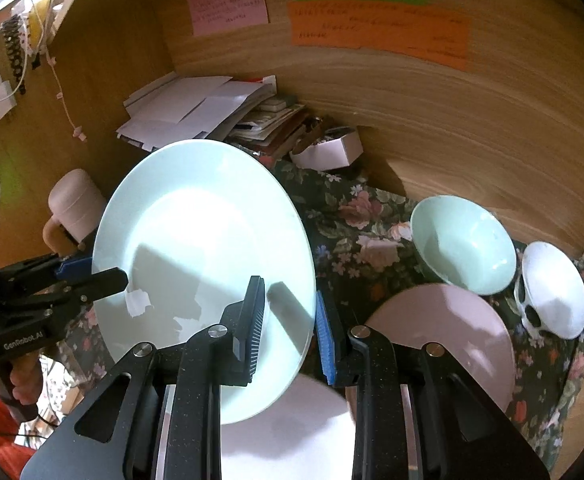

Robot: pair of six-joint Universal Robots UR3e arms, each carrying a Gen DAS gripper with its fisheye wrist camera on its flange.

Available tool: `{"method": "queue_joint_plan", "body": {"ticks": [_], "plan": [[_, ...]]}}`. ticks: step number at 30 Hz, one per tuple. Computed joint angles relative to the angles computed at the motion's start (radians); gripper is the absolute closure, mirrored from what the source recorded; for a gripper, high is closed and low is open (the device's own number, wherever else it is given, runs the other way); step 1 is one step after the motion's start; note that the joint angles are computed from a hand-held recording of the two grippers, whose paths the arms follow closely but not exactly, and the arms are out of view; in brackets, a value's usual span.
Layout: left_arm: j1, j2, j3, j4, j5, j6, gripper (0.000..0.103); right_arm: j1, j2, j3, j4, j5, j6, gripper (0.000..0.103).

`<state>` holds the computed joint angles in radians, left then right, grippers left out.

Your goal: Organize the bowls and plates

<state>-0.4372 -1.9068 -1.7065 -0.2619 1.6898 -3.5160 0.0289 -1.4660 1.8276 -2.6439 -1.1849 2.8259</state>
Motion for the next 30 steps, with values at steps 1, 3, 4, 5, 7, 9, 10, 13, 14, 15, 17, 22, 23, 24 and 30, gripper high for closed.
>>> {"method": "queue_joint_plan", "body": {"ticks": [1, 3, 4, 5, 7, 9, 10, 13, 14, 15, 17, 22, 23, 24, 30], "plan": [[-0.006, 0.005, -0.007, 0.004, 0.005, -0.003, 0.065, -0.005, -0.01, 0.014, -0.003, 0.004, -0.002, 0.08], [-0.02, 0.011, -0.019, 0.011, 0.017, -0.006, 0.065, -0.016, -0.037, 0.052, -0.013, 0.013, -0.003, 0.08], [-0.027, 0.015, -0.025, 0.014, 0.022, -0.009, 0.065, -0.021, -0.049, 0.068, -0.017, 0.016, -0.004, 0.08], [-0.034, 0.018, -0.032, 0.019, 0.025, -0.012, 0.065, -0.027, -0.064, 0.089, -0.022, 0.019, -0.005, 0.08], [-0.047, 0.024, -0.044, 0.025, 0.033, -0.016, 0.065, -0.036, -0.088, 0.121, -0.029, 0.023, -0.005, 0.08], [-0.065, 0.028, -0.053, 0.026, 0.043, -0.02, 0.065, -0.047, -0.115, 0.154, -0.034, 0.031, -0.004, 0.08], [-0.072, 0.03, -0.059, 0.028, 0.045, -0.023, 0.065, -0.054, -0.131, 0.174, -0.037, 0.036, -0.005, 0.08], [-0.091, 0.034, -0.073, 0.036, 0.05, -0.033, 0.065, -0.075, -0.175, 0.231, -0.046, 0.05, -0.009, 0.08], [-0.098, 0.035, -0.077, 0.037, 0.052, -0.037, 0.065, -0.08, -0.189, 0.248, -0.048, 0.053, -0.009, 0.08], [-0.104, 0.034, -0.08, 0.039, 0.053, -0.041, 0.065, -0.086, -0.203, 0.267, -0.051, 0.056, -0.01, 0.08], [-0.119, 0.033, -0.085, 0.041, 0.058, -0.047, 0.065, -0.101, -0.232, 0.306, -0.057, 0.063, -0.013, 0.08], [-0.146, 0.031, -0.092, 0.045, 0.064, -0.055, 0.065, -0.142, -0.298, 0.391, -0.06, 0.083, -0.023, 0.08], [-0.152, 0.03, -0.093, 0.044, 0.065, -0.056, 0.065, -0.152, -0.313, 0.409, -0.059, 0.09, -0.026, 0.08], [-0.156, 0.029, -0.093, 0.045, 0.066, -0.056, 0.065, -0.166, -0.33, 0.426, -0.054, 0.099, -0.033, 0.08], [-0.182, 0.012, -0.088, 0.033, 0.065, -0.056, 0.065, -0.22, -0.39, 0.501, -0.037, 0.126, -0.052, 0.08]]}}
